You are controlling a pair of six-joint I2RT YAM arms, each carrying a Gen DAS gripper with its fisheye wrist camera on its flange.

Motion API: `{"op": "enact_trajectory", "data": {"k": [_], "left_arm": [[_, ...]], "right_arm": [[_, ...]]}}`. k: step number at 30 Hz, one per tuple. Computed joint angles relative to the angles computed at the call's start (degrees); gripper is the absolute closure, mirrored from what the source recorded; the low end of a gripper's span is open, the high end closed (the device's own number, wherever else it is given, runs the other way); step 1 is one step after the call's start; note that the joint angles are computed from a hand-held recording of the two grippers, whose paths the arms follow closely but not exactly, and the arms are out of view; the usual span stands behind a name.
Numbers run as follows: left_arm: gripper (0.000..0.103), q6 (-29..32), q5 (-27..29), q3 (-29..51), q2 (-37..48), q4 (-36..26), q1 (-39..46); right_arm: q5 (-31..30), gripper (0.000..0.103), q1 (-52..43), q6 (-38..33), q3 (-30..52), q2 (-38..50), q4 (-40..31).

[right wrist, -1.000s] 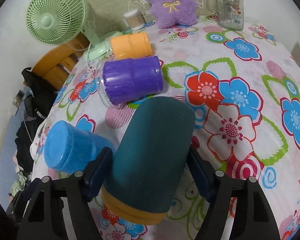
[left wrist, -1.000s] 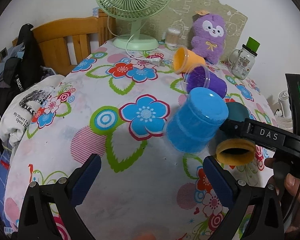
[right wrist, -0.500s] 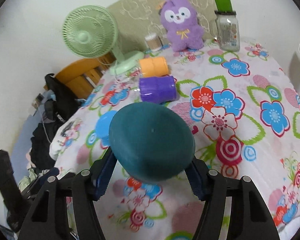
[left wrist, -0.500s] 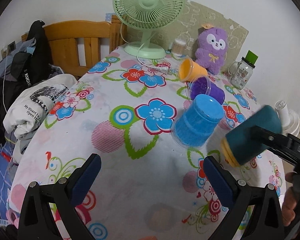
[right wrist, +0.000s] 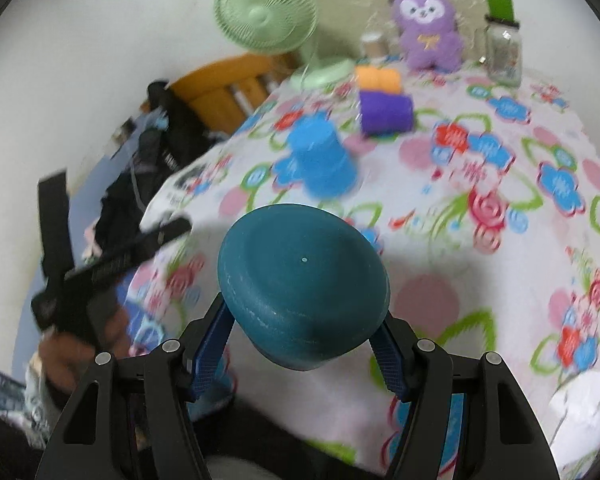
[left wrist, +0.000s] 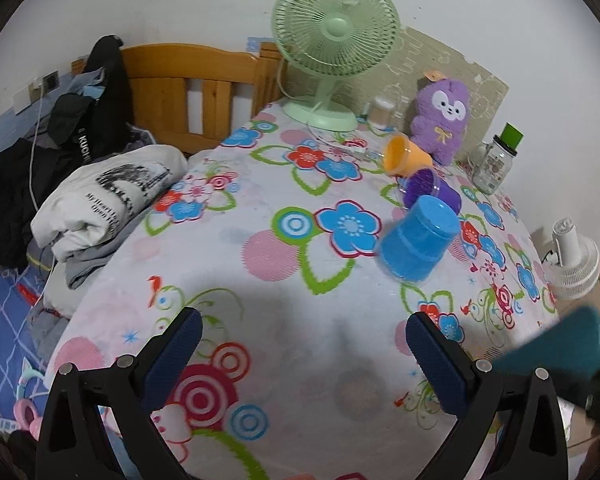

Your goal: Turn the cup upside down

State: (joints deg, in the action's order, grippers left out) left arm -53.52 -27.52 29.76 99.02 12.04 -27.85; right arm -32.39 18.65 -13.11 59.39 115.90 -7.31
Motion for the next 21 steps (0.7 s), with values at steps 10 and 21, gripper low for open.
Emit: {"op": "enact_trajectory", "data": {"k": [10,21], "left_arm": [[0.000,-1.7,-0.9,-1.6,-1.7,-0.7,-1.8],[0.000,-1.7,-0.5,2.4,1.5,-3.1,-3.2]], "right_arm": [[0.9,0.035,3.3,-0.7,4.0,6.4,-2.9],[11.6,0.022,6.4,0.9,13.0,12.0,0.4]]}}
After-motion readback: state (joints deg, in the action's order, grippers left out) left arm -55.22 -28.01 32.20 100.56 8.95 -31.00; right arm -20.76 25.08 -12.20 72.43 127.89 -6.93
